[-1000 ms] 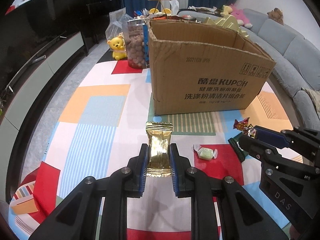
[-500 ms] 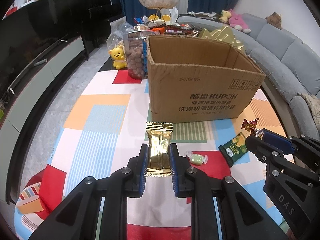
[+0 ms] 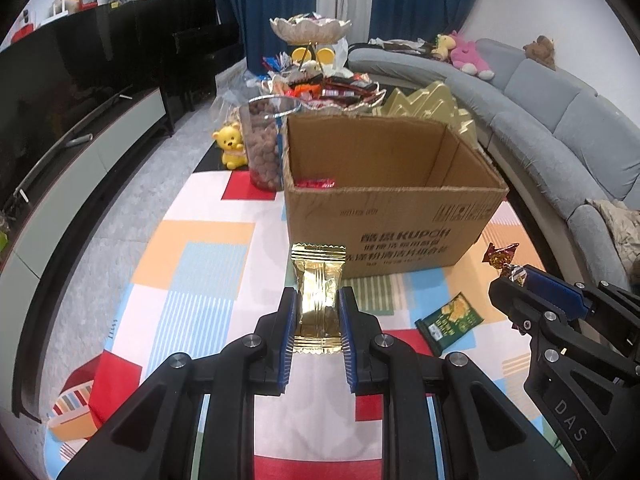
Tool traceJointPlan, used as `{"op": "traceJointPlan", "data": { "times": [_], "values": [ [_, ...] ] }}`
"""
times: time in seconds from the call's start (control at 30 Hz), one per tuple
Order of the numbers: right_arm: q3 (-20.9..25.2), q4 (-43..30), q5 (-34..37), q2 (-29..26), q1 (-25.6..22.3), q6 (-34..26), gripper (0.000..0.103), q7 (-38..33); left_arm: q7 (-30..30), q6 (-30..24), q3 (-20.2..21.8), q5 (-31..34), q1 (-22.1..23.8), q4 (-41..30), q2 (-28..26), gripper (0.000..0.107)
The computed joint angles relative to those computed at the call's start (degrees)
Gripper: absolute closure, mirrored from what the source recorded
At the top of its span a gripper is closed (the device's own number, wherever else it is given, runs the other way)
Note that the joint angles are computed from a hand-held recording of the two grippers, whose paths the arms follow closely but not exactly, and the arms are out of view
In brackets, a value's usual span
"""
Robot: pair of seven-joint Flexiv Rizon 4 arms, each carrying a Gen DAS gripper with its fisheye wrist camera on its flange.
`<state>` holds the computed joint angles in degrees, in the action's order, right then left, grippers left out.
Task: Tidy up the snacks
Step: 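Lift both candies and carry them over the cardboard box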
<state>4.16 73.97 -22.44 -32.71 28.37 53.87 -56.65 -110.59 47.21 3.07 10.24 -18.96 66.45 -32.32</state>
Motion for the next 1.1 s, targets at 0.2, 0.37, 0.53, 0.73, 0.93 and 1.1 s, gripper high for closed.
{"op": "traceJointPlan", "data": {
  "times": [0.2, 0.37, 0.53, 0.73, 0.93, 1.1],
  "values": [
    [-0.74, -1.08, -0.67, 0.23, 0.04, 0.30, 0.079, 0.88, 1.06, -0.47, -0.19, -0.21, 0.18, -3.05, -0.87, 0.085],
    [-0.85, -3.15, -0.80, -0.40, -0.12, 0.11, 0.079, 0.82, 2.03, -1.15, -0.17, -0.63, 0.44, -6.19, -2.06, 0.085],
    [-1.09, -5.92, -0.62, -1.50, -0.27, -0.17, 0.079, 0.16, 2.96, -2.22, -0.03, -0.99, 0.55, -9.99, -3.73, 0.085],
    [-1.59, -10.50, -0.31, -3.73, -0.42, -1.16, 0.079, -1.31, 3.90, -3.64, 0.21, -1.46, 0.77, -15.10, -6.39, 0.085],
    [-2.10, -15.35, 0.42, -6.20, -0.58, -2.32, 0.079, -2.74, 5.17, -6.01, 0.30, -2.30, 1.00, -22.41, -10.44, 0.085],
    [-2.47, -20.76, 1.34, -9.17, -0.71, -4.01, 0.079, -4.28, 6.10, -8.44, 0.43, -3.21, 1.34, -29.16, -14.30, 0.085]
  ]
}}
